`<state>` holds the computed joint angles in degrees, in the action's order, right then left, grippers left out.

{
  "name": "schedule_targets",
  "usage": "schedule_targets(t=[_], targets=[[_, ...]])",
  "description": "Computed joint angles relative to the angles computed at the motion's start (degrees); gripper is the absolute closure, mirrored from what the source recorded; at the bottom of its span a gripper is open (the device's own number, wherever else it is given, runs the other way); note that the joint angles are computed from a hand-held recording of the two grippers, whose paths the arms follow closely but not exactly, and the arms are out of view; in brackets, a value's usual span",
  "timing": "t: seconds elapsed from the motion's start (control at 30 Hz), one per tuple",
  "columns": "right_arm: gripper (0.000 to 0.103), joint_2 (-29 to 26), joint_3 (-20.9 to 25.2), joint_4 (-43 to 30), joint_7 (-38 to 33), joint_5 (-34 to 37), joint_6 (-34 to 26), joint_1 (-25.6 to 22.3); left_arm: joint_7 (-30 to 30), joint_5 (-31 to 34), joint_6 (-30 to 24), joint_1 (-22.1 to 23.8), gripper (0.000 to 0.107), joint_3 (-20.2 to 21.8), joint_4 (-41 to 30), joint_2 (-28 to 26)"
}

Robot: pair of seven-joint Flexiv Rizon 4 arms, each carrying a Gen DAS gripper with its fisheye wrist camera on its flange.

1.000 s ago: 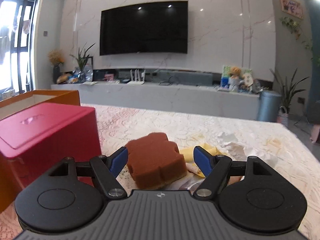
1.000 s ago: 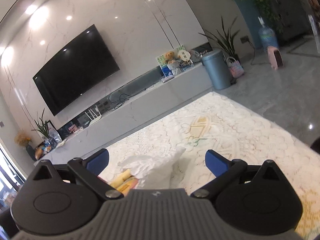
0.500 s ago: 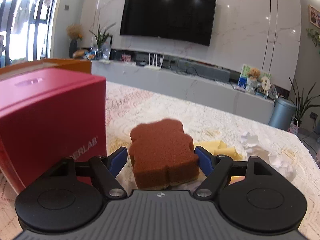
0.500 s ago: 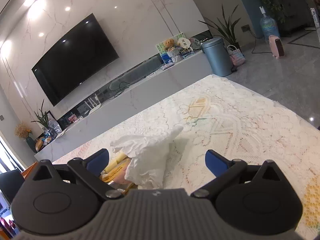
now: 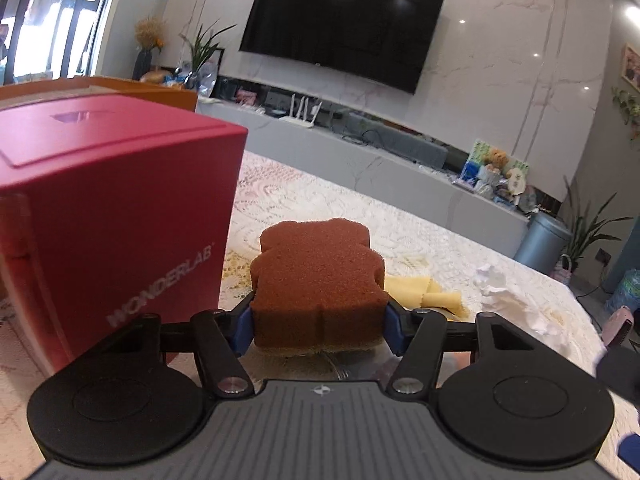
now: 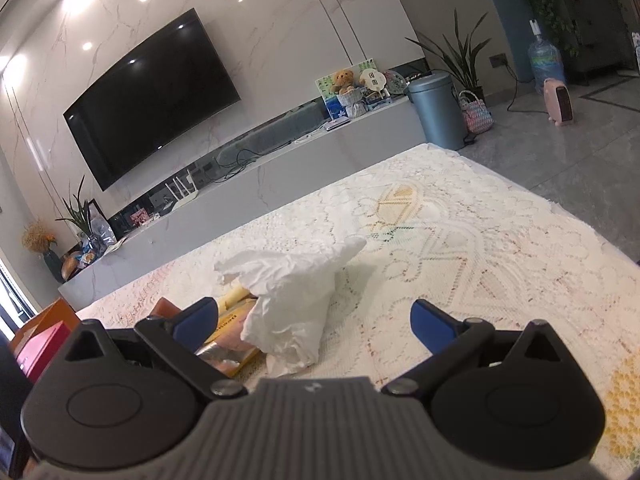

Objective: Organize soft objects
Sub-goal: 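Grasp the brown bear-shaped sponge with the left tool while the right tool reaches the snack packet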

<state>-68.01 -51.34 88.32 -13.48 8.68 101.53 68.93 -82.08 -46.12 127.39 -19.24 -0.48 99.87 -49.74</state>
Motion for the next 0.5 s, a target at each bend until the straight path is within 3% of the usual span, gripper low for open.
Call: schedule_targets(t=[0.2,0.33,0.37,0.43,0.5], targets=[[0.003,2.04,4.16,-0.03,-2.96,-1.40,2.35,-2.51,2.15,3.97,1.47,-0.13,0.037,0.87,2.78,1.70],[0.003,4.55,12.91,-1.80,-6.24,-0.68,5.88,-8.11,1.26,12.02,0.54,3.79,0.038,-1.52,6.81,4.77],[0.003,5.99,17.57,-2.07,-5.36,-5.02,7.71,-11.83,0.30,14.77,0.13,5.18,0.038,-2.35,8.10,5.74],[0.003,7.58,25.06,-1.95,5.14,-20.55,12.39,-19.83,0.04,16.34,-0.50,5.03,0.038,-1.53,10.46,7.27],[0.007,7.93,33.42,-4.09,6.91,-25.60,12.61,-26.09,-0.58,17.08,0.20,4.97,0.038,-0.72,12.52,8.18]])
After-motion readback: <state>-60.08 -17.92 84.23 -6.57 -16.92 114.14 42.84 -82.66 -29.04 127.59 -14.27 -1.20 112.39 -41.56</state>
